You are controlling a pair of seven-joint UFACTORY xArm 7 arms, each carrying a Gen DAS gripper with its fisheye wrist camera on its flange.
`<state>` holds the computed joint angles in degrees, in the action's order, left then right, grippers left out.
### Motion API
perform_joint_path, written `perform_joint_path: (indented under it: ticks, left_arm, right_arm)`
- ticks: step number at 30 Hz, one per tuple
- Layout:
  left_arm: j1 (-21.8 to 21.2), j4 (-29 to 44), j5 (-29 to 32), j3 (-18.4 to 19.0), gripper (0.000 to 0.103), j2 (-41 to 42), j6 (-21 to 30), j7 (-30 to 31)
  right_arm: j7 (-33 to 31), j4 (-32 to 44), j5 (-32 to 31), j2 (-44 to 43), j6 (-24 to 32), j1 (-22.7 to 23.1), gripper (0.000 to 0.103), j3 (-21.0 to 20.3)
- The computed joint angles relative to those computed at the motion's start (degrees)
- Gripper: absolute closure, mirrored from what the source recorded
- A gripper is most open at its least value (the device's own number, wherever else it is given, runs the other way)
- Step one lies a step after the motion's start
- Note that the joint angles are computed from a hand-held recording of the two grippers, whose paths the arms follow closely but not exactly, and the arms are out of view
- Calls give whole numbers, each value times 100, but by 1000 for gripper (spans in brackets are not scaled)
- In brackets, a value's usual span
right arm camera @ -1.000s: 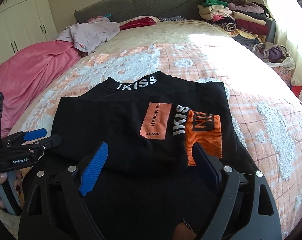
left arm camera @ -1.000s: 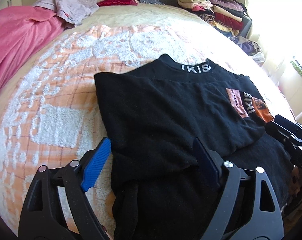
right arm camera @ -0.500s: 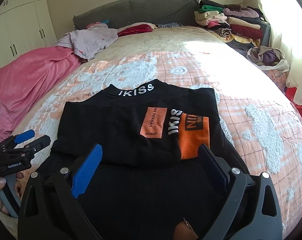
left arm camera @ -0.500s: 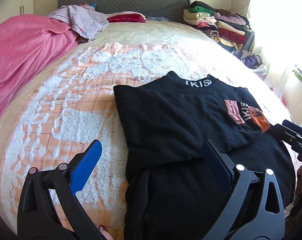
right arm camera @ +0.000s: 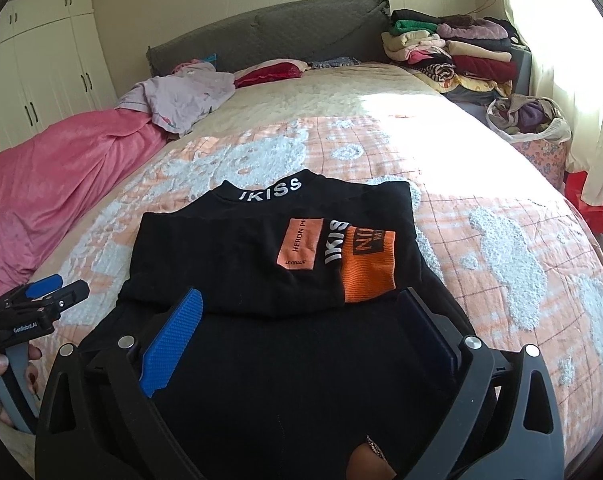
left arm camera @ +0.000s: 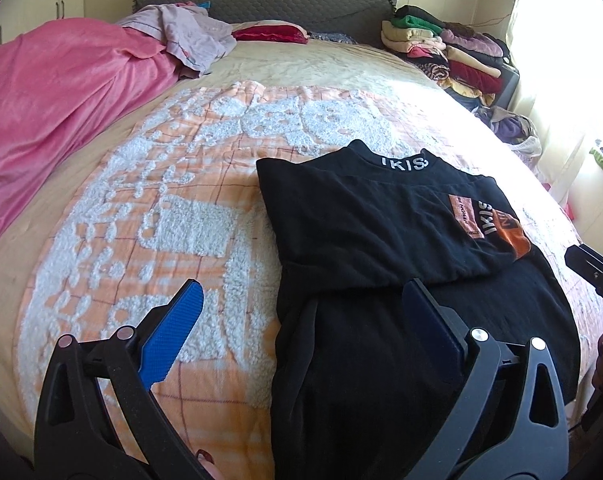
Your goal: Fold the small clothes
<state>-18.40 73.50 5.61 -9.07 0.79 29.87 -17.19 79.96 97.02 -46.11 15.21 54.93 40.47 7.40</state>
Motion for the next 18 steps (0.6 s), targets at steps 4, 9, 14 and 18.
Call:
perform_joint_path:
  ticks: [4, 9, 14, 18]
  left_arm:
    - [23, -191, -32, 3, 10, -224, 52, -20]
    - [69, -423, 9, -21, 10, -494, 130, -85]
    - [116, -608, 28, -54, 10, -716, 207, -146]
    - [133, -734, 21, -82, 10, -893, 280, -156]
  right_arm:
    - [127, -219, -68, -202, -27, 12, 6, 45]
    - [268, -458, -177, -445, -16, -32, 6, 175]
    - [406, -654, -302, -672, 52, -91, 6, 319]
    - [470, -812, -343, -853, 77, -158, 5, 441]
